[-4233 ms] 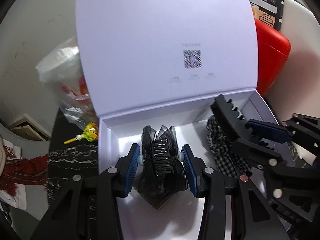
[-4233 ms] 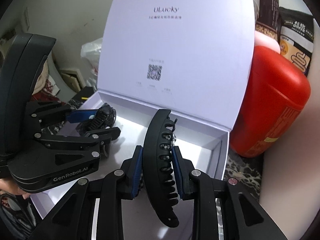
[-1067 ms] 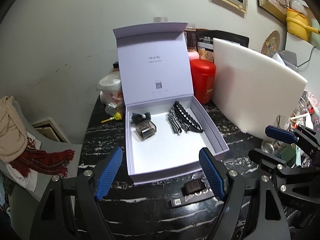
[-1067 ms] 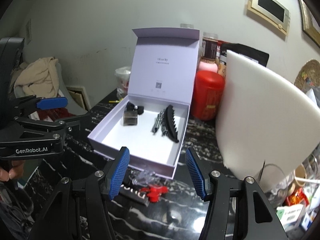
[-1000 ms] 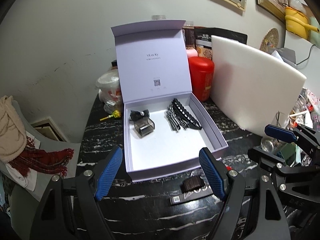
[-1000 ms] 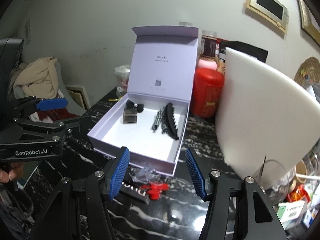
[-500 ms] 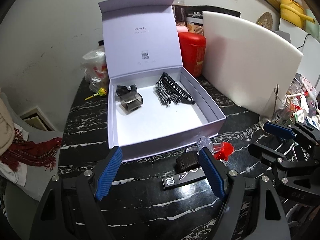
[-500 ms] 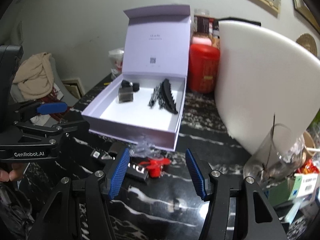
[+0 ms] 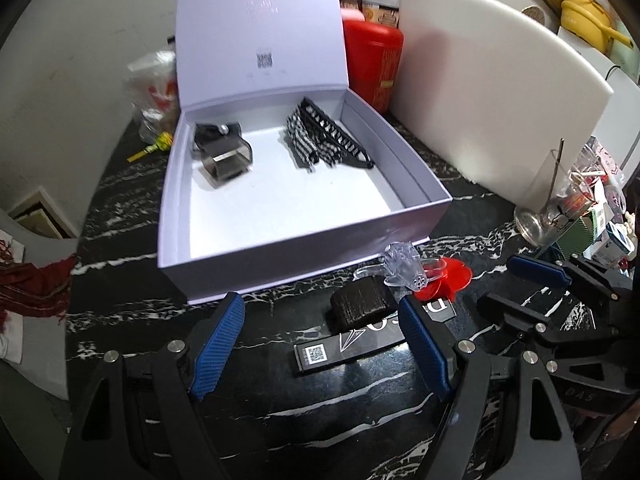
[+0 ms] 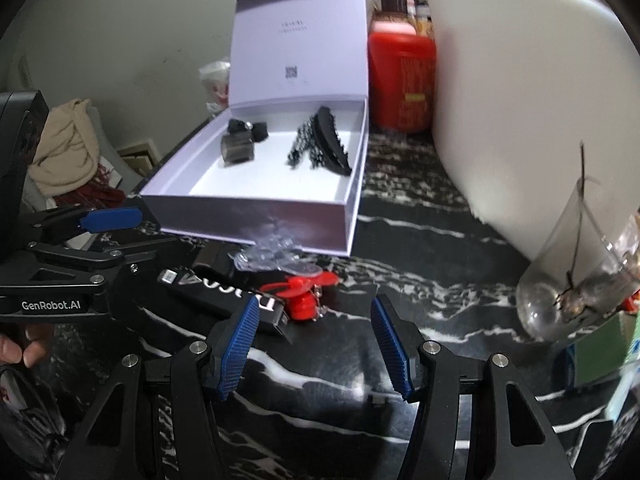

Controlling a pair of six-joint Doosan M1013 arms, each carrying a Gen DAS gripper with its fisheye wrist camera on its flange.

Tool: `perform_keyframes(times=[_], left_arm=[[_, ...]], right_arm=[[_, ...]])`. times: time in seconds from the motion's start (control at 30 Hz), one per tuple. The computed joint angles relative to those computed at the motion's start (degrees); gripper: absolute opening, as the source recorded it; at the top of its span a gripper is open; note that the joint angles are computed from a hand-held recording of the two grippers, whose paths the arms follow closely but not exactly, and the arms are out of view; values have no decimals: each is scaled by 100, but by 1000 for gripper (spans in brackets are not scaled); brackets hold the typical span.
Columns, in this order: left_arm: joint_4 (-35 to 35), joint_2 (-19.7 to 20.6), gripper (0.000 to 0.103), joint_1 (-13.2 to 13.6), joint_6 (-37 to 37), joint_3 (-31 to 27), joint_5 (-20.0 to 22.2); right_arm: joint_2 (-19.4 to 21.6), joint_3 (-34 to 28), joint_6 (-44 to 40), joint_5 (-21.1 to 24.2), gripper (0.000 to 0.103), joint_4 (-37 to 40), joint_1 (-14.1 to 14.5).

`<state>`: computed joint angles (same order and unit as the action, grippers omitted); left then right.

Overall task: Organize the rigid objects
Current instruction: 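Grasp the dark coiled hair tie with the left gripper while the right grasps the red fan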

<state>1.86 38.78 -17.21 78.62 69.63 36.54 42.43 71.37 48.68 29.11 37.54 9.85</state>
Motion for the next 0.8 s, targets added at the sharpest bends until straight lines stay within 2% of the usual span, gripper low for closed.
perform_keyframes(times=[0.3,0.43,0.53,0.8], left_arm=[[-306,274,79,22,380,-310,322],[-819,398,79,85,792,-473,472],[-917,464,79,92,912,-575,533],[-1204,640,79,116,1191,-823,837]], right_arm=[[293,-408,135,462,58,-32,-16],[423,-616,208,705,58,-16,-25],[476,-708,220,772,58,6,-37],[617,-910,106,1241,58,461,-133]])
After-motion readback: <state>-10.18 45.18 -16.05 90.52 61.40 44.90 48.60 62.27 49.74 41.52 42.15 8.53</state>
